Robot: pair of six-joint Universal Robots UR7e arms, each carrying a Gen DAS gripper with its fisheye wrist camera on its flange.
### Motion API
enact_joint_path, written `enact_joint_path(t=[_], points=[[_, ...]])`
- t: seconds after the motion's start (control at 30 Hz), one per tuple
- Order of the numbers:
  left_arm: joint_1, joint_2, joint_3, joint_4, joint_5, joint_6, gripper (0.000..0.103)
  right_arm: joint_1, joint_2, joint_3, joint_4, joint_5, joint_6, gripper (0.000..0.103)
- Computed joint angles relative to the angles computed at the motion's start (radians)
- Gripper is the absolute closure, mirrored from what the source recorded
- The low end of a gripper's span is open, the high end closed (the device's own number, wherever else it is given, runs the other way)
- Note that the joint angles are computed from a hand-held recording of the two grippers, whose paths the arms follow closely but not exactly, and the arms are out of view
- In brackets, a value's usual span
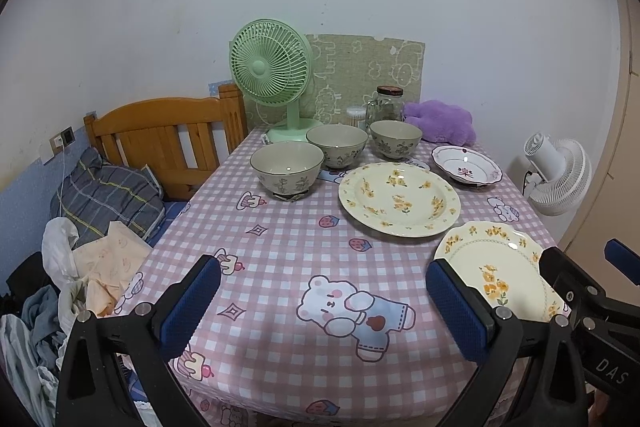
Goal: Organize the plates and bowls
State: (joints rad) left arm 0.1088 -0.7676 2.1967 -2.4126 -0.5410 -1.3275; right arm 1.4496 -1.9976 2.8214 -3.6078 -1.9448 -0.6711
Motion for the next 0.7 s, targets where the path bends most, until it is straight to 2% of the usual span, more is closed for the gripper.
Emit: enact_joint_path(t=[0.13, 0.7], points=[[-0.002, 0.001, 0.002, -0.004, 0.0, -0.003, 0.0, 0.012, 0.015, -0.004, -0.015, -0.017, 0.003, 0.0], [0.005, 0.007, -0.003, -0.026, 0.005, 0.021, 0.001, -0.002, 0.011, 0.002, -0.021, -0.006, -0.003, 0.0]])
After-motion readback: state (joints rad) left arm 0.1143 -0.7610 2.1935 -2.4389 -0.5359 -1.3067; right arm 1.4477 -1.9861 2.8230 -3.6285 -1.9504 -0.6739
